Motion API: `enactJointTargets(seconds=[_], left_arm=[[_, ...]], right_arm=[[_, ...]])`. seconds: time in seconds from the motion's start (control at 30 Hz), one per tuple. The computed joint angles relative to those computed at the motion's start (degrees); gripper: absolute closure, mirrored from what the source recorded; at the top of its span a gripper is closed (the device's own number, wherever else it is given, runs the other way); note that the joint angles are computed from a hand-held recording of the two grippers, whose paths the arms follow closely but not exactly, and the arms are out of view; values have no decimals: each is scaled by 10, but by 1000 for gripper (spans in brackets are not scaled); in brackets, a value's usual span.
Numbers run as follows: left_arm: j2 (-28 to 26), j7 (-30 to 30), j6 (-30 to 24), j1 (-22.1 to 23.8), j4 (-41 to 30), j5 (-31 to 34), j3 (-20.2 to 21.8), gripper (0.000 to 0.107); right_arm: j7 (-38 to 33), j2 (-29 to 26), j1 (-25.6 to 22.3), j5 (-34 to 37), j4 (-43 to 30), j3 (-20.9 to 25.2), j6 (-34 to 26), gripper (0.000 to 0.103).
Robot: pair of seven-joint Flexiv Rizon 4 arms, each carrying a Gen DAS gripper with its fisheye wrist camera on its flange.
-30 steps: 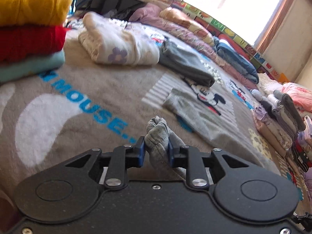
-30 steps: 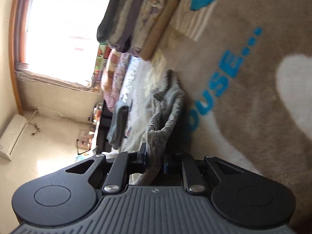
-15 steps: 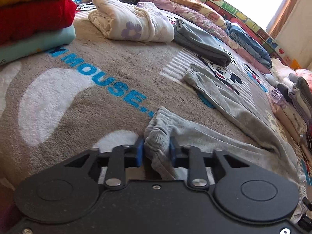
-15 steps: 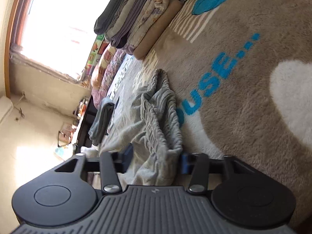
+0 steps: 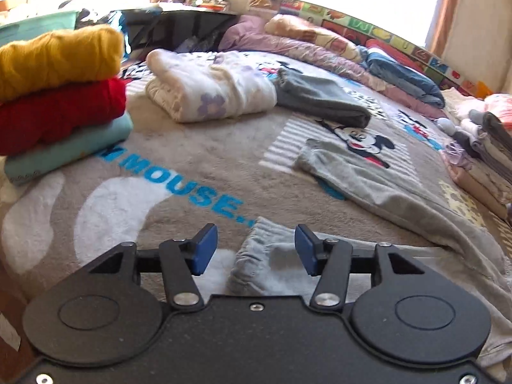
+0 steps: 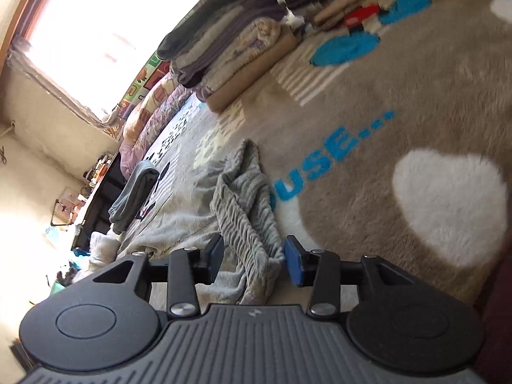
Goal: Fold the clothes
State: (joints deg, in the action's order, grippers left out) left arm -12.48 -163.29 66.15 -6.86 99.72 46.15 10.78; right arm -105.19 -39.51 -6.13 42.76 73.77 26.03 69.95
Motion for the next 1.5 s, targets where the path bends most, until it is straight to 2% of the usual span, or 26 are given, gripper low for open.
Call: enactJointTargets(seconds=[0.1,0.17,0.2,0.23,0.27,0.3,0.4,0.5,0.6,0.7,0.87,1.0,1.1,1.2,1.33,1.43,1.5], left_arm=[[-9,49,39,0,-5,0,-12,55],[-23,74,43,-4,-11,-13,-15,55],[-30,101,40,0,-8,-41,-18,54],[-40,167,13,19,-2,-106,-40,50],[-50,215,-19,31,0,-156,-55,49],[-51,229,-16,28,2,-169,-51,48],[-48,233,32,17,18,-181,-32,45],[-46,228,71,9,33,-204,-13,44],[-49,226,87,3,37,-225,-1,44],[-51,246,96,3,35,-245,1,44],[-62,277,103,2,17,-267,7,44],[-81,307,107,8,-8,-293,8,44],[-102,340,105,17,-35,-315,5,44],[-129,386,108,43,-59,-365,-14,44],[-173,434,114,82,-98,-449,-40,43],[-204,437,109,96,-126,-507,-43,43],[-218,434,105,99,-135,-532,-42,43]], right_arm=[[-83,1,-9,4,-1,31,37,59],[-141,-6,-22,9,-12,61,18,59],[-166,-9,-24,12,-18,68,-1,59],[-176,-7,-15,12,-23,58,-24,61],[-149,-3,9,-26,-13,28,-40,57],[-122,1,31,-59,-6,1,-60,54],[-106,9,31,-45,11,-11,-76,56],[-128,21,7,-5,14,3,-78,54],[-140,25,1,25,9,2,-65,52],[-123,12,13,26,-19,-16,-65,52],[-78,-41,39,-21,-114,-44,-95,51],[-22,-113,50,-53,-237,-49,-172,51],[38,-167,73,-91,-326,-73,-223,50],[69,-216,85,-112,-406,-78,-273,50],[74,-255,90,-114,-477,-75,-329,51],[87,-275,87,-96,-510,-67,-343,53],[78,-277,86,-87,-511,-65,-344,66]])
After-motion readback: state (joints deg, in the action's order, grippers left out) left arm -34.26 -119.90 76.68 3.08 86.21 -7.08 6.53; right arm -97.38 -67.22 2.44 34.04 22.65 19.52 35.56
